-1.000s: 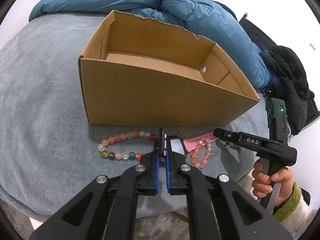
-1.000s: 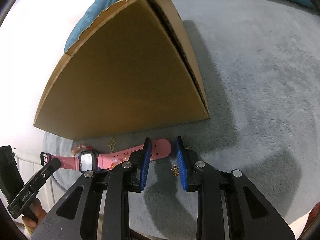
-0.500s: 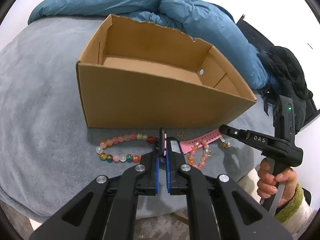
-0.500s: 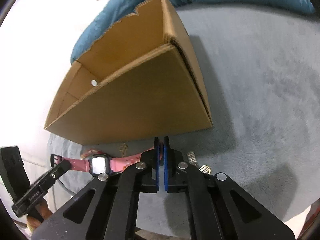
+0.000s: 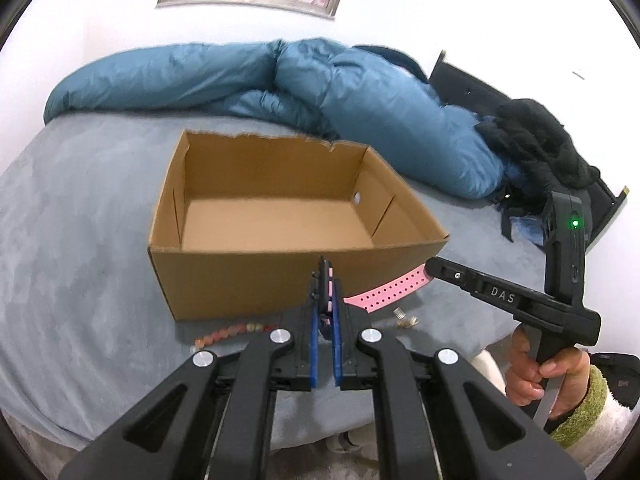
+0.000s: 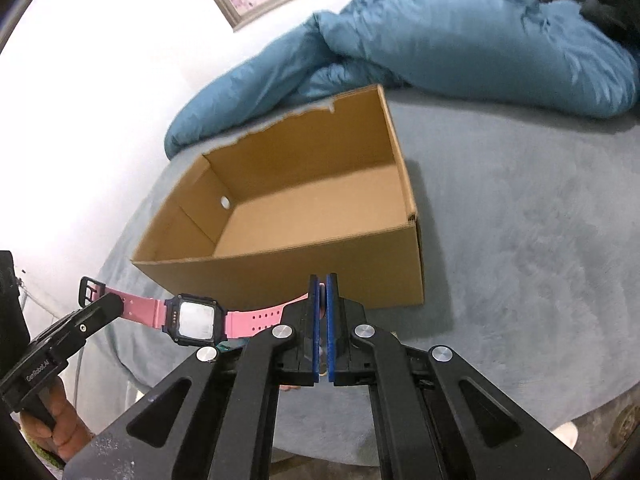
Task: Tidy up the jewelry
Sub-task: 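Carry the watch over the box and open the left tool to drop it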
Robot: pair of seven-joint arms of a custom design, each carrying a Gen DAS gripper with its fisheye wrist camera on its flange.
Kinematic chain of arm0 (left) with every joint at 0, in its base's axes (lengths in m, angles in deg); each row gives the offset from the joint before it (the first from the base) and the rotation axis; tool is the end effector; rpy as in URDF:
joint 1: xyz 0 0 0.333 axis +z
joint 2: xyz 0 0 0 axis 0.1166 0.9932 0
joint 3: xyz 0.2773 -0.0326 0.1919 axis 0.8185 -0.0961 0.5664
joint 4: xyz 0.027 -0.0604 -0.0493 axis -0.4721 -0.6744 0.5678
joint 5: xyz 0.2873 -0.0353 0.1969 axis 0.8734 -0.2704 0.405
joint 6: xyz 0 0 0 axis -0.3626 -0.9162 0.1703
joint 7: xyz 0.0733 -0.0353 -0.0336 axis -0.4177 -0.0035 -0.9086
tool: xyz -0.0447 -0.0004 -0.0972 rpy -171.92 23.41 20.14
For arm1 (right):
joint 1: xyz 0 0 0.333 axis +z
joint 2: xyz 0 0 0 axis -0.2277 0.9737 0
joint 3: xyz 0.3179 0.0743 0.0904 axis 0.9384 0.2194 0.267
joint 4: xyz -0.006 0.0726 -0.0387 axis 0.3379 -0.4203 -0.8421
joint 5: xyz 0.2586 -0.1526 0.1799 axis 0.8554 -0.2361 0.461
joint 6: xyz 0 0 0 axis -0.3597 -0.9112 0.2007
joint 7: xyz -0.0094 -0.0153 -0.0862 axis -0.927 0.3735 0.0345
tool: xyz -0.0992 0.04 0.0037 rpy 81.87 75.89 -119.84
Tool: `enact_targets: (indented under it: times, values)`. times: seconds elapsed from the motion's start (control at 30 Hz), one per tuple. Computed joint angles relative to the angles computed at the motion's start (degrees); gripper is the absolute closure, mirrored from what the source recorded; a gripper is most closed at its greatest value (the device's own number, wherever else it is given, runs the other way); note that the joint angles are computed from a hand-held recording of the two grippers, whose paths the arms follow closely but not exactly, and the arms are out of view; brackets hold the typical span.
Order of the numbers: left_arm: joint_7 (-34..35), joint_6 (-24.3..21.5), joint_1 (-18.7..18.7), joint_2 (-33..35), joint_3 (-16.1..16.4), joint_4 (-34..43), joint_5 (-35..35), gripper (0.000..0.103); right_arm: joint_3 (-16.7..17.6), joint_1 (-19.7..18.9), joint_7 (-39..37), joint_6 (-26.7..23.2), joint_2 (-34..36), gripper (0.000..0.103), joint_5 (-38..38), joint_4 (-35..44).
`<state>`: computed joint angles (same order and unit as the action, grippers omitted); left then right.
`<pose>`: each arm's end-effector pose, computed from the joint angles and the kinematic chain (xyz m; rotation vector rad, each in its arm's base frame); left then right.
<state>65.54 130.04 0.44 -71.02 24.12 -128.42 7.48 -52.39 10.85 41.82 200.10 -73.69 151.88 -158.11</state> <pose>0.3767 -0.2408 0.5105 -1.9205 1.7270 -1.0073 0.4648 0.2215 0.4587 -1.8489 1.4102 -0.1300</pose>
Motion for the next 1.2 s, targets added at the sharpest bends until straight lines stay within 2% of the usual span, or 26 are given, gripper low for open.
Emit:
enact_targets:
  times: [0.13, 0.23, 0.3, 0.4, 0.5, 0.6, 0.77, 0.83, 0.93, 1.03, 1.2]
  values:
    - [2.1, 0.0, -0.9, -1.1, 1.0, 1.3, -0.8, 0.098, -0.3, 0.3, -2.2, 0.1, -2.6, 0.102, 1.8, 0.2]
    - [5.7, -0.2, -2.1, -0.1, 2.8, 3.9, -2.9, 0.098, -1.1, 0.4, -3.5, -1.4, -2.6, 0.102, 2.1, 3.1]
    - [9.2, -1.4, -3.1, 1.2, 4.6, 6.3, -5.0, 0.098, -1.0, 0.3, -1.7, -1.4, -1.1, 0.102, -0.7, 5.6]
    - [13.8, -2.7, -3.6, 5.1, 6.5, 10.9, -8.1, 0.098, -1.1, -0.4, 4.7, -2.4, 3.6, 0.102, -9.7, 11.6]
    - [22.8, -4.7, -5.2, 10.9, 9.6, 16.8, -16.7, 0.098, -2.2, -1.2, 15.8, -7.3, 10.3, 0.102, -21.8, 20.0]
    - [30.9, -8.6, -4.1, 17.9, 10.0, 23.8, -24.9, 0.098, -3.7, -1.2, 25.1, -12.7, 17.6, 0.102, -32.1, 29.2]
    - [35.1, -16.7, -1.2, 28.5, 9.4, 34.9, -27.5, 0.098, -6.0, -0.4, 38.2, -24.8, 29.9, 0.102, -44.8, 46.9]
    - [35.3, -19.8, -0.8, 31.6, 9.5, 38.5, -27.0, 0.098, -6.3, -0.1, 41.2, -27.7, 33.3, 0.102, -48.8, 51.9]
    - [36.5, -25.2, 0.4, 36.1, 9.2, 43.8, -28.4, 0.098, -6.6, 0.3, 44.7, -32.8, 37.8, 0.102, -53.2, 59.0]
    - [36.2, -29.0, -0.2, 38.6, 10.1, 47.0, -26.4, 0.098, -5.9, -0.3, 46.7, -38.2, 41.1, 0.102, -54.7, 64.4]
    - [36.4, -34.5, 0.1, 40.8, 9.8, 50.7, -26.7, 0.096, -5.5, -0.5, 47.5, -40.0, 42.2, 0.102, -55.9, 66.1]
